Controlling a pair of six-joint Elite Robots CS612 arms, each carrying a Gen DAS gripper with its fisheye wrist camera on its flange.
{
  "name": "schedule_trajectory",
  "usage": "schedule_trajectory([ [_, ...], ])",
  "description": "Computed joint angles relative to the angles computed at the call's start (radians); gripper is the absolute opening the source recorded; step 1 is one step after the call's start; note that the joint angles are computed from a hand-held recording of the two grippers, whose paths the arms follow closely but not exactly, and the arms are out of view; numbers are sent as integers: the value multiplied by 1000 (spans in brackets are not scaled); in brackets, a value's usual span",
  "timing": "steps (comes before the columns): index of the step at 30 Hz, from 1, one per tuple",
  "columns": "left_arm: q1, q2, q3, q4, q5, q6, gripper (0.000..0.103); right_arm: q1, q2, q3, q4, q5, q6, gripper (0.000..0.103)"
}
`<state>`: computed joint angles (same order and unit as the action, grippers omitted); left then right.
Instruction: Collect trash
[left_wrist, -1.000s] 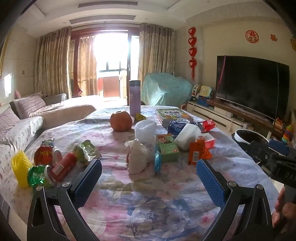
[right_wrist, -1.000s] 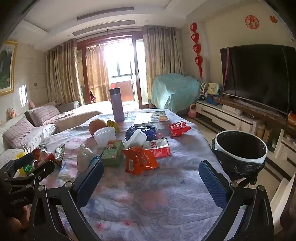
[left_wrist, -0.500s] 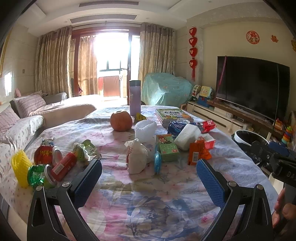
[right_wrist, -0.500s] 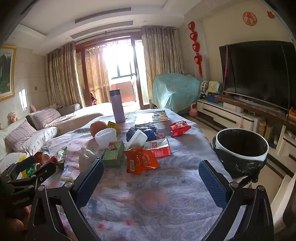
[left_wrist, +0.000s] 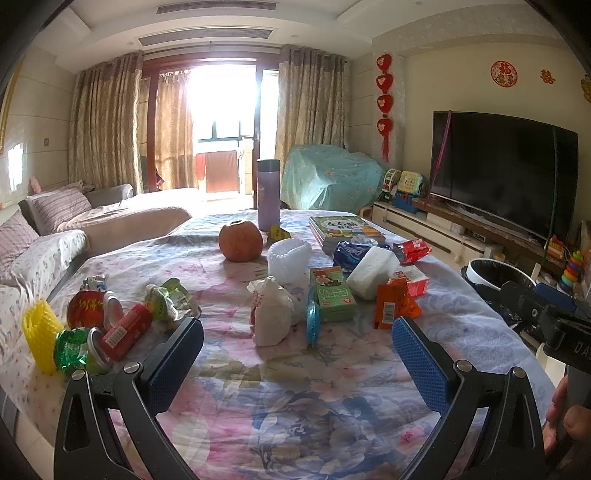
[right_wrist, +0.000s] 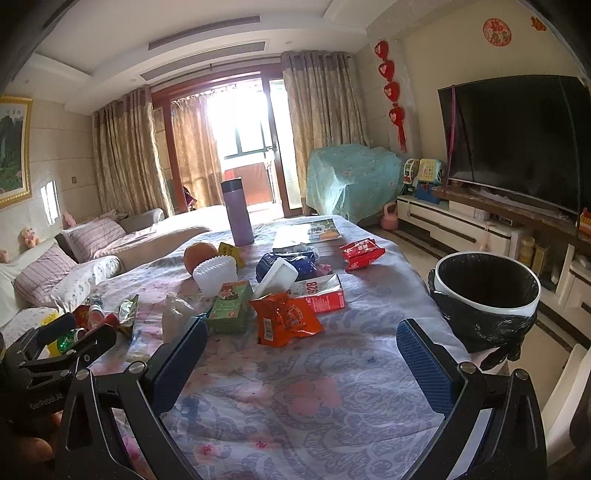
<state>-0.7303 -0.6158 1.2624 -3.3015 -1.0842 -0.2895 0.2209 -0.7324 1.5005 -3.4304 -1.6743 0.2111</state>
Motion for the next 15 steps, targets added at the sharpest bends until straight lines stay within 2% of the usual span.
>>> schedule_trajectory([
  [15, -1, 0, 0, 0, 0, 2, 102, -5, 3, -1, 3, 24, 12, 103],
])
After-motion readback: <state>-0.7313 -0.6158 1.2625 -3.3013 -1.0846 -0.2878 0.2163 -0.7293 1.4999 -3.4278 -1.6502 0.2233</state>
